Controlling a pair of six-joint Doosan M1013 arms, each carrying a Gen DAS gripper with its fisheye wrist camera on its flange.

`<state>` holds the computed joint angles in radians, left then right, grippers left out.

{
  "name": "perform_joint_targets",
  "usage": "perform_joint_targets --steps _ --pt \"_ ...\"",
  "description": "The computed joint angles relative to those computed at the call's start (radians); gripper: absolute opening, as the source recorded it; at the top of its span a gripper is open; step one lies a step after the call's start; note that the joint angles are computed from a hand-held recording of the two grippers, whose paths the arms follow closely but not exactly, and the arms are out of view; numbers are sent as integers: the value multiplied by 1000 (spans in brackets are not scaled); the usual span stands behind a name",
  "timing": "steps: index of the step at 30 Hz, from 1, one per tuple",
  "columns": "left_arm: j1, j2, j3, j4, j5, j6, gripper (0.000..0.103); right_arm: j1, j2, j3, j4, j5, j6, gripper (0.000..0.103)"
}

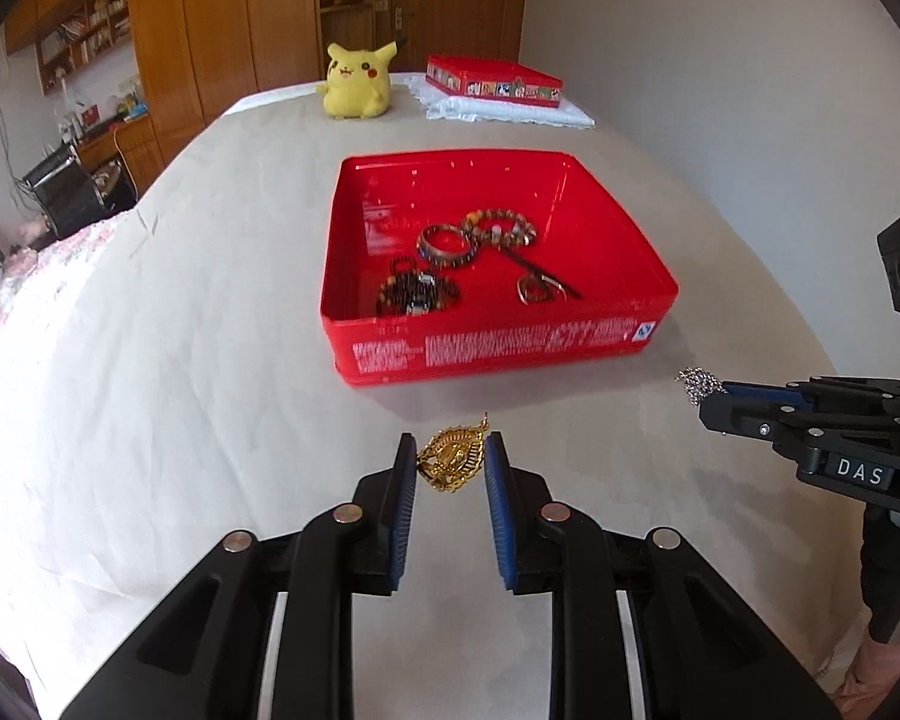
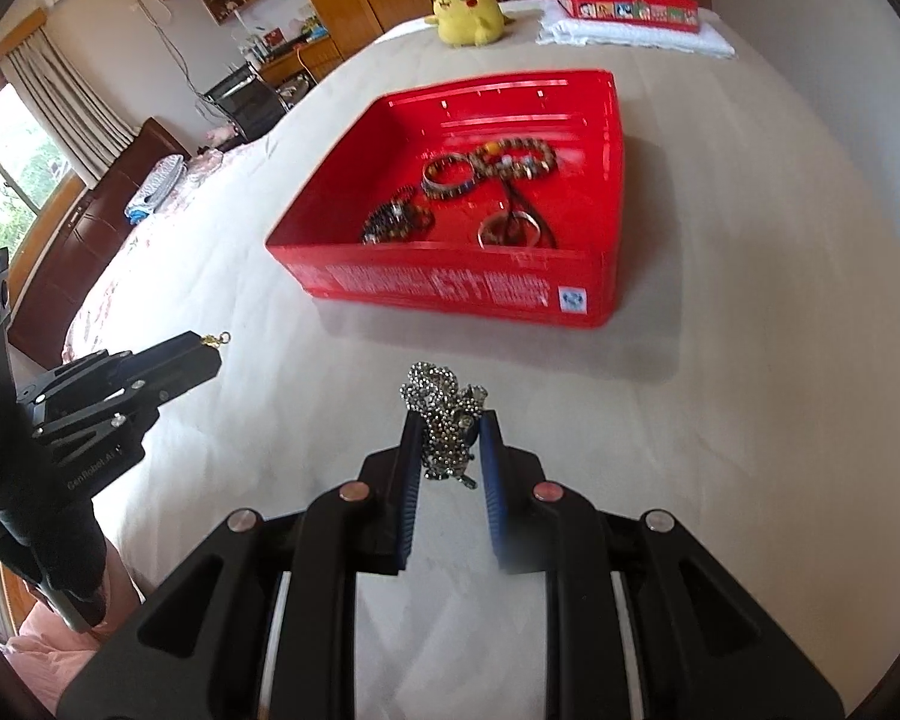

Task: Organize jewelry
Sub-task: 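Carry the gold charm and silver pendant into the red box and open both tools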

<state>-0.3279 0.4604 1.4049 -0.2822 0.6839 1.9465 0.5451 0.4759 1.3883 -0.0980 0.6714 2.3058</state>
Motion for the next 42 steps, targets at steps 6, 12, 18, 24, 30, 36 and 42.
perform_joint_targets --steps 6,12,18,24,30,36,42 --pt "-6 20 -44 21 5 -22 23 -6 7 -29 -16 -19 -4 18" --pt "-11 56 -109 60 7 -81 23 -22 22 -72 -58 -13 23 18" --pt "-12 122 -222 82 54 -136 23 -44 61 -147 -72 12 22 18" --pt "-11 205 -359 91 134 -182 23 -63 114 -231 -71 61 7 18" --pt "-21 316 -537 117 251 -233 23 -92 197 -346 -18 139 -38 18" --pt "-31 450 -746 164 384 -303 23 -123 293 -482 39 218 -75 18" --pt "-32 536 -882 199 463 -350 23 -136 364 -587 26 296 -70 18"
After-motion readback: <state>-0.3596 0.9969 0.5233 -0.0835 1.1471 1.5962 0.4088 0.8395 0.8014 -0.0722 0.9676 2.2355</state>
